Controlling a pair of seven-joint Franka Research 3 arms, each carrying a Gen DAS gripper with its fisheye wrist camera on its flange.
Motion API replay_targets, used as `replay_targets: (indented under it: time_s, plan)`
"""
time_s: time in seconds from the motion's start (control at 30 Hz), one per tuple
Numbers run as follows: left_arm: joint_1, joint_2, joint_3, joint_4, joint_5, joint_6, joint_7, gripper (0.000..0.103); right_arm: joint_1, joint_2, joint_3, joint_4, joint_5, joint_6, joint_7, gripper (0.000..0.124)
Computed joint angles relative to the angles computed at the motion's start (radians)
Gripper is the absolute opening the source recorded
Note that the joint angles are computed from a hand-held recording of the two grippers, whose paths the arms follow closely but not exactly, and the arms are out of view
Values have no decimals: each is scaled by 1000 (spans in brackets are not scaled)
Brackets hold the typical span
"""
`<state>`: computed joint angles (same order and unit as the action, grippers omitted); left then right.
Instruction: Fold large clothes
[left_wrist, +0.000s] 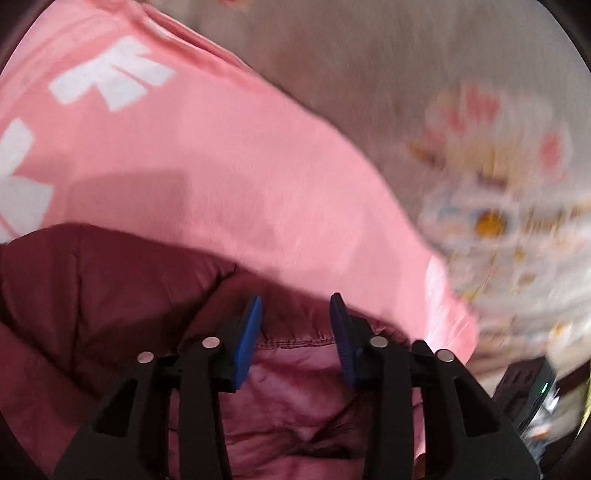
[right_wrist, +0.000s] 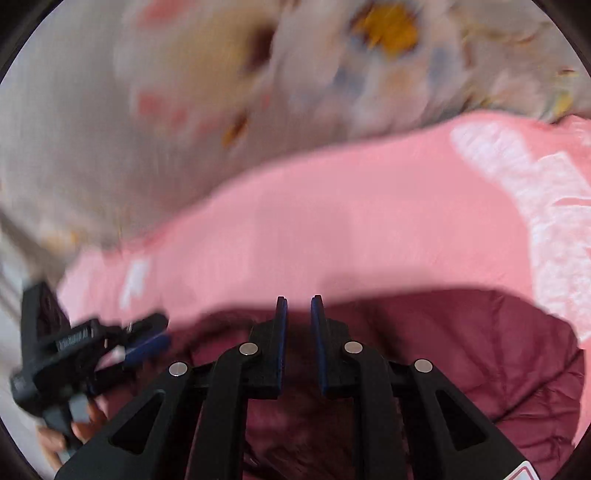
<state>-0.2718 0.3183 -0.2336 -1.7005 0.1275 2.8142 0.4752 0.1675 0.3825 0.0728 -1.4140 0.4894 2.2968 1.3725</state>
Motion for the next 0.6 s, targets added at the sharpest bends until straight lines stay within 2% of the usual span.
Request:
replay_targets:
  time_s: [0.07,0.13,0.27,0.43,0.53,0.6]
  plan:
    - [-32,-17,29,-4,83,-67,3,33,-1,-28,1,-49,-32,-7,-85,14]
    - [-41,-28,34,-11,122,-119,11,31,-1,-48,-8,-87,-50,-7,-118,14]
    - [-59,-21,36,2,185,-226,18,18,-12,-52,-25,-131,-49,-6,-101,0]
    - [-108,-34,74,-37,361,-208,-107,17,-39,-58,-14,-165,33,20,-136,0]
    - [-136,-40,92,-54,486,-211,-189,17,-21,-89,-18,-219,6,94,-161,0]
    - [-152,-24,91,-25,547,-258,-216,17,0,-105,-25,-245,-37,145,-153,0]
